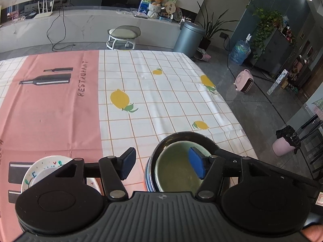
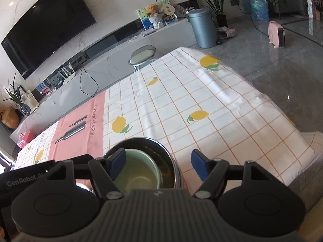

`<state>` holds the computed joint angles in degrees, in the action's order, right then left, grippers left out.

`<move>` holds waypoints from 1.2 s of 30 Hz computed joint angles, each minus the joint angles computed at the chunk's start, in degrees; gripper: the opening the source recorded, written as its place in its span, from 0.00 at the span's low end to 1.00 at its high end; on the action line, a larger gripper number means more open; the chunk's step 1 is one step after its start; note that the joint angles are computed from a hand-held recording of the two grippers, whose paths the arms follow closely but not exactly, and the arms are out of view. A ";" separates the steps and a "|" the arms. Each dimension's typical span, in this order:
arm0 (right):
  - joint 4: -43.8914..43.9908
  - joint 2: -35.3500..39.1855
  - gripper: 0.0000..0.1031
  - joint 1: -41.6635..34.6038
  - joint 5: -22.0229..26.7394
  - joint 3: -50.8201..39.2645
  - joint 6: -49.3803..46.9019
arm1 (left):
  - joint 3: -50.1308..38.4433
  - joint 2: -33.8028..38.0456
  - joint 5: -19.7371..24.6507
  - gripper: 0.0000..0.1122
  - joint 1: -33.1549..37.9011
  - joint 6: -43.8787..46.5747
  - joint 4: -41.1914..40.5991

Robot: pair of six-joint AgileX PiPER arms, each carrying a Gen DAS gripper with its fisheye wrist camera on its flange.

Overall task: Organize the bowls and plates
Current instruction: 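Lower the green bowl into the orange bowl and open both grippers, then grasp the blue bowl rim with both grippers and lift the bowl stack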

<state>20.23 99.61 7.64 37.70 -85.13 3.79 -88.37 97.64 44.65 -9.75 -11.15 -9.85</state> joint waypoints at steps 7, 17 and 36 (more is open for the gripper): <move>2.46 1.99 0.69 -1.15 2.65 0.40 0.41 | 1.28 2.94 1.63 0.63 2.29 1.22 -6.59; 7.13 3.77 0.58 -2.60 3.71 0.53 -1.19 | 2.85 4.98 0.00 0.56 2.60 2.28 -10.94; 5.17 4.78 0.37 -1.65 4.10 0.04 -0.32 | 4.43 4.45 -1.17 0.30 1.92 0.04 -7.13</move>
<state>25.40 104.39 5.98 41.80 -85.08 3.47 -83.95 102.09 43.48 -7.83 -11.12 -16.98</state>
